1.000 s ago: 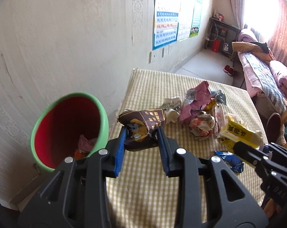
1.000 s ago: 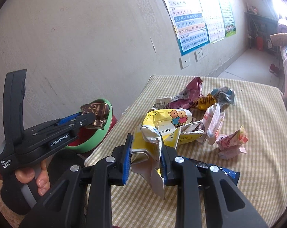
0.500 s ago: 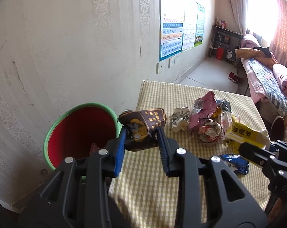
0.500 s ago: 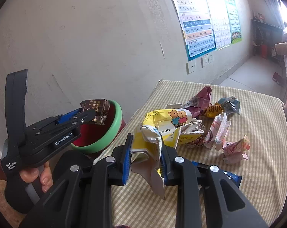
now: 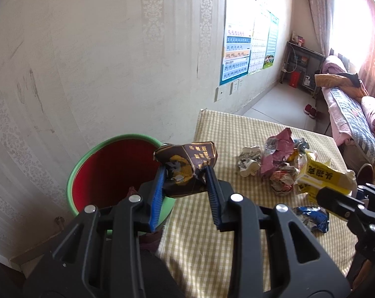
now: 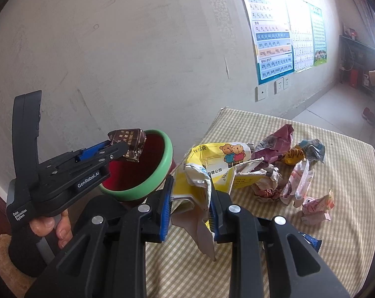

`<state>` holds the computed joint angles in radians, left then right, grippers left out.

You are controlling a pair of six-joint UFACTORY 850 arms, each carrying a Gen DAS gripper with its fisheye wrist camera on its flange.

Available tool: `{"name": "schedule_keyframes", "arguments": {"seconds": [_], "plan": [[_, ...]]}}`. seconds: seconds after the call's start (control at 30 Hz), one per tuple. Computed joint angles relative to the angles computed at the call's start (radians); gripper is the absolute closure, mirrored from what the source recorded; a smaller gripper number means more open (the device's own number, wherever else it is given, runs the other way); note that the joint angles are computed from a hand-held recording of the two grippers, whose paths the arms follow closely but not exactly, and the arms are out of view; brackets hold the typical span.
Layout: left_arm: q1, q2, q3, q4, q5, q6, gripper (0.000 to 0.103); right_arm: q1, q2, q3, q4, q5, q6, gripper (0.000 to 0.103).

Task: Collect trash
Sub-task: 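Carry the brown wrapper and yellow bear-print bag to the red bin and release them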

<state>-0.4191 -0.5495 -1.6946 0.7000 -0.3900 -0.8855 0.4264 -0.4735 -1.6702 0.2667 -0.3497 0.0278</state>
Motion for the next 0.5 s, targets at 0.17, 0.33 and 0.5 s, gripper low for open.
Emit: {"name": "schedule_keyframes", "arguments": {"seconds": [0.17,0.33,0.5], "plan": [[0.016,0.003,0.011,-0.049,0.009,0.033,0.072,0.009,-0.033,-0.045,0.012,-0.029,-0.021,0.078],[0.029,0.005,0.021,-0.062,0.015,0.032,0.072,0.017,-0.064,-0.081,0.029,-0.053,-0.051,0.078],[0.042,0.000,0.019,-0.062,0.008,0.027,0.072,0.022,-0.098,-0.125,0.056,-0.081,-0.088,0.078]]}}
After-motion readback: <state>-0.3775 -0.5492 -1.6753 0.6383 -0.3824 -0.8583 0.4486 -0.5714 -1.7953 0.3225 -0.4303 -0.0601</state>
